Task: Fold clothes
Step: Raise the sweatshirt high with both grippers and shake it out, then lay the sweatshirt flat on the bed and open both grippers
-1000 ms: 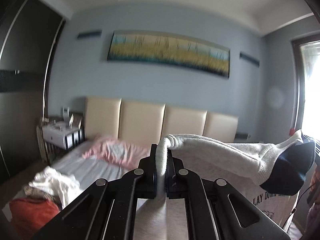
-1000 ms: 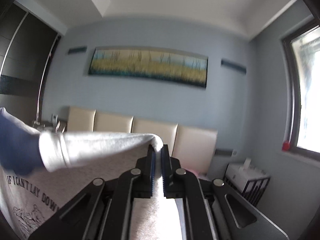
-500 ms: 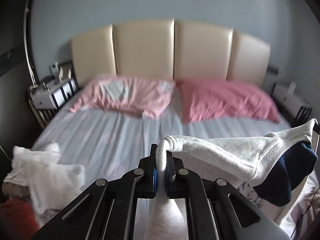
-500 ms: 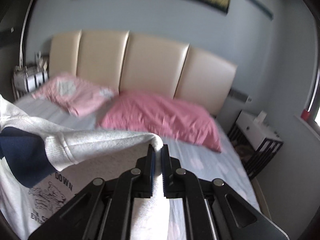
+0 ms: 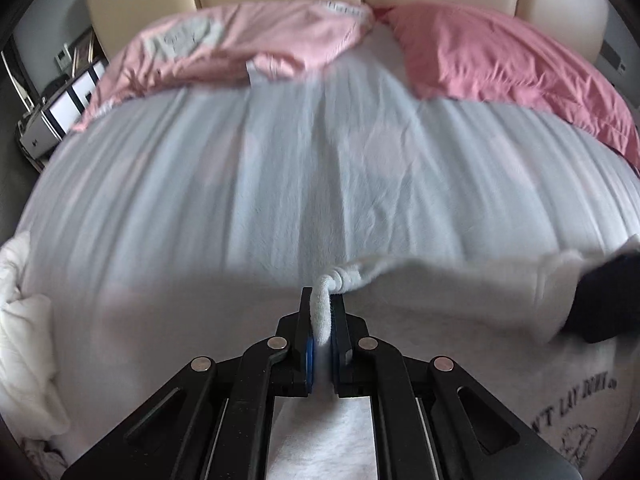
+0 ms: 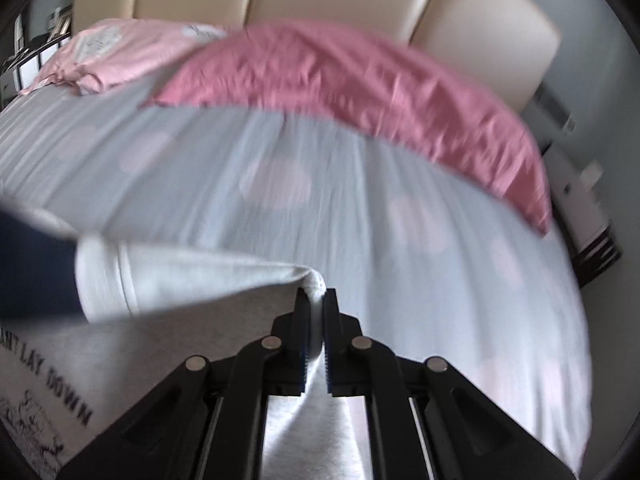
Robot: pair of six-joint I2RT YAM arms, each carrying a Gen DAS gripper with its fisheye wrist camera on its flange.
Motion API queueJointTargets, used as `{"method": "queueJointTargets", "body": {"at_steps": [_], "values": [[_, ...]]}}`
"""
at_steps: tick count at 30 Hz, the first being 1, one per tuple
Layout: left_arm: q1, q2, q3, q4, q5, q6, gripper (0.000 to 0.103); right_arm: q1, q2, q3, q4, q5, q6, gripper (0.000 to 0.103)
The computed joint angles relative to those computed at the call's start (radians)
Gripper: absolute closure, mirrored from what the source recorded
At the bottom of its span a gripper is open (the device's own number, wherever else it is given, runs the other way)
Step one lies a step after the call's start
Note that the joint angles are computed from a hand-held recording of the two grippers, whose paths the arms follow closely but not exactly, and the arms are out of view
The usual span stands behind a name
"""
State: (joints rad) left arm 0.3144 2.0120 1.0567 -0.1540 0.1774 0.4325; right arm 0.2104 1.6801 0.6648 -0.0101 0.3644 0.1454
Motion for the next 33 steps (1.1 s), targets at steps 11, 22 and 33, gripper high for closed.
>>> {"method": "queueJointTargets", "body": {"at_steps": [11,22,33], "values": [[-0.001,0.045,0.052,-0.022,0.001,-0.025,0.068,-0.093,0.104,0.016,0.066,-0.145,-0.021,0.091],[0.326,-0.330,-0.100,-0.246,0.360,0.217,0.032,0.278,-0.538,-0.147,-0.307,0.234,0.244,0.084],[0.938,-0.446,-0.051,-0.868,0.417,0.918,0.032,1.226,-0.880,-0.063,-1.132,0.319,1.401,0.066]]}}
